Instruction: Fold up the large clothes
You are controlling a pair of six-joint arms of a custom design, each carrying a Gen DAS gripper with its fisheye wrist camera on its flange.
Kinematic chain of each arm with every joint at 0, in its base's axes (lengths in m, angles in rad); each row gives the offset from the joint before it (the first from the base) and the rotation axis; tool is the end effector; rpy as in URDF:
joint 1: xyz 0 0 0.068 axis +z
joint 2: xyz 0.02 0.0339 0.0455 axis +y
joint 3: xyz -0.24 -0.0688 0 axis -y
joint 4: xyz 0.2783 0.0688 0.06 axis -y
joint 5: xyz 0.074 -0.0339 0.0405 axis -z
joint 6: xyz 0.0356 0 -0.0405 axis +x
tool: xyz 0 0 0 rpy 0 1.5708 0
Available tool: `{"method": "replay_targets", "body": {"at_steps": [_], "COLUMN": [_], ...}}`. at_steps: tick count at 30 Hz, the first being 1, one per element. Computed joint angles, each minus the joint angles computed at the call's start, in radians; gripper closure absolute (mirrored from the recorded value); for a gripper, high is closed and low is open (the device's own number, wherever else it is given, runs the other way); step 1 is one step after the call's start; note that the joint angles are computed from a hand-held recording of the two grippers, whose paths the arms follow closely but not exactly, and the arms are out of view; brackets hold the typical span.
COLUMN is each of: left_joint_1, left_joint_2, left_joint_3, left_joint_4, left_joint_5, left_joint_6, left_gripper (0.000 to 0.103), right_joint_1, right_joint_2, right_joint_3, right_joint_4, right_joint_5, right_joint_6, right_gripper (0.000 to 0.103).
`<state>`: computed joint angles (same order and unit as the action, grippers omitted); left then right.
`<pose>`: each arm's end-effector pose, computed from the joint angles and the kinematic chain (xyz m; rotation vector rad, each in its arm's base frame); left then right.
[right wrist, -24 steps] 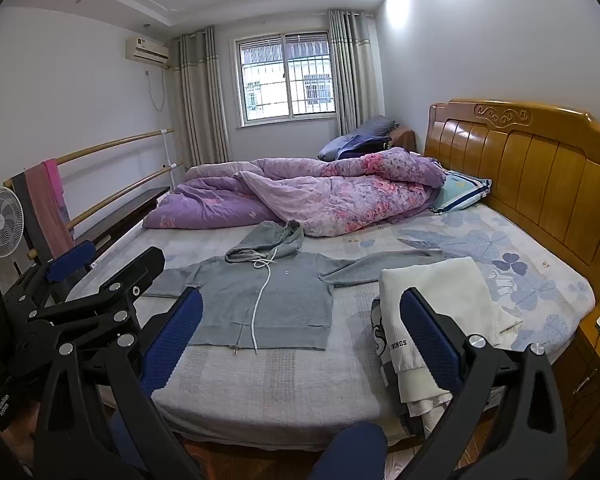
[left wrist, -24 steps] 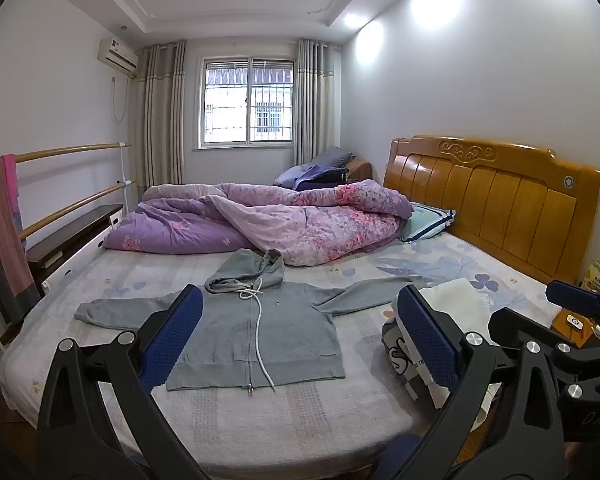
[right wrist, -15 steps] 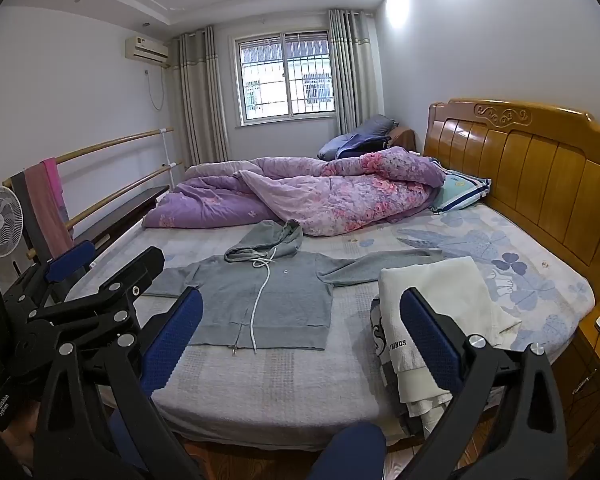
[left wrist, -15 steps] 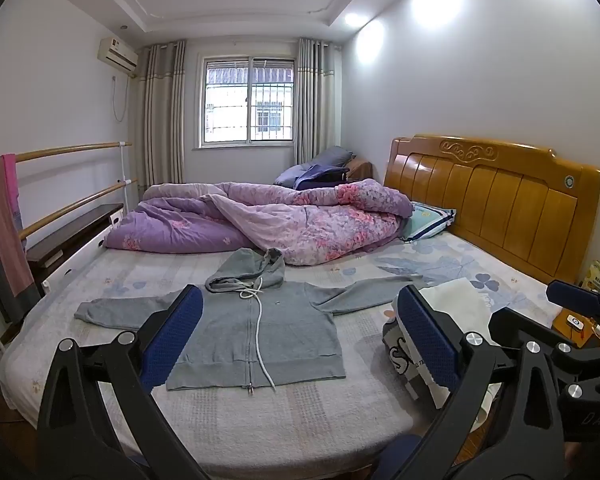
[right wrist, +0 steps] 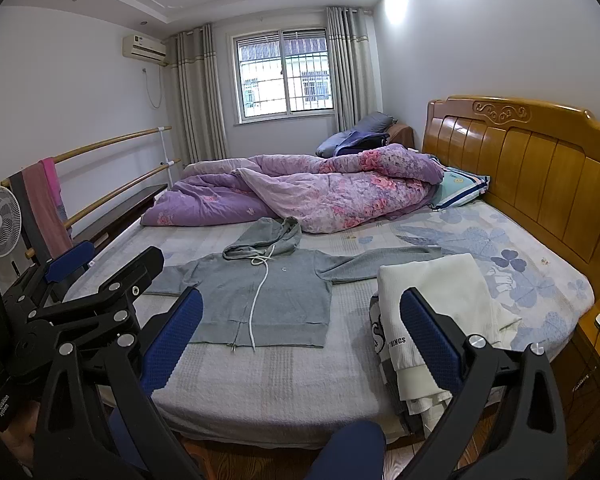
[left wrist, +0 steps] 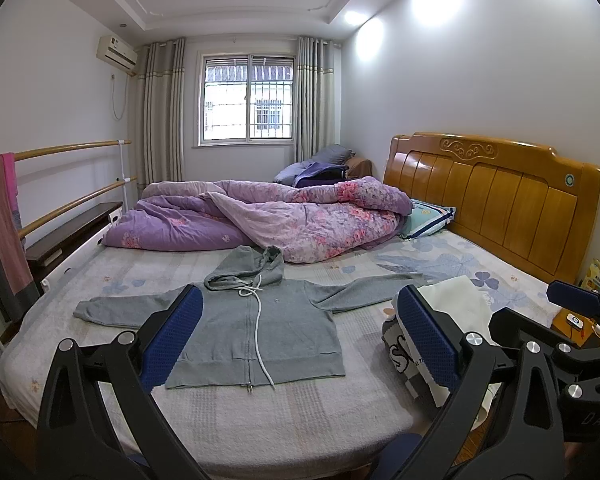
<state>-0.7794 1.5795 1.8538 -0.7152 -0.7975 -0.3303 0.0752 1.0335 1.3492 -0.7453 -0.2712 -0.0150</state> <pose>0.2762 -0.2371 0.4444 -0.0682 1.8725 0.0438 0.2401 0.0277 0.4180 -0.2637 1.9795 0.3097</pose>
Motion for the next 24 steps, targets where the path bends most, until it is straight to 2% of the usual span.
{"method": "replay_targets", "body": {"at_steps": [24], "left_joint_1": [0.0], "left_joint_2": [-0.022], "left_joint_3": [-0.069], "left_joint_4": [0.038], "left_joint_5": [0.003], "left_joint_6": [-0.006], "left_gripper": [0.005], "right_joint_1": [-0.023], "right_joint_2": [-0.001], "right_joint_3": [-0.018], "right_joint_4": [0.001], "right_joint_5": [-0.014], "right_joint_6": [-0.008], "right_gripper": [0.008]}}
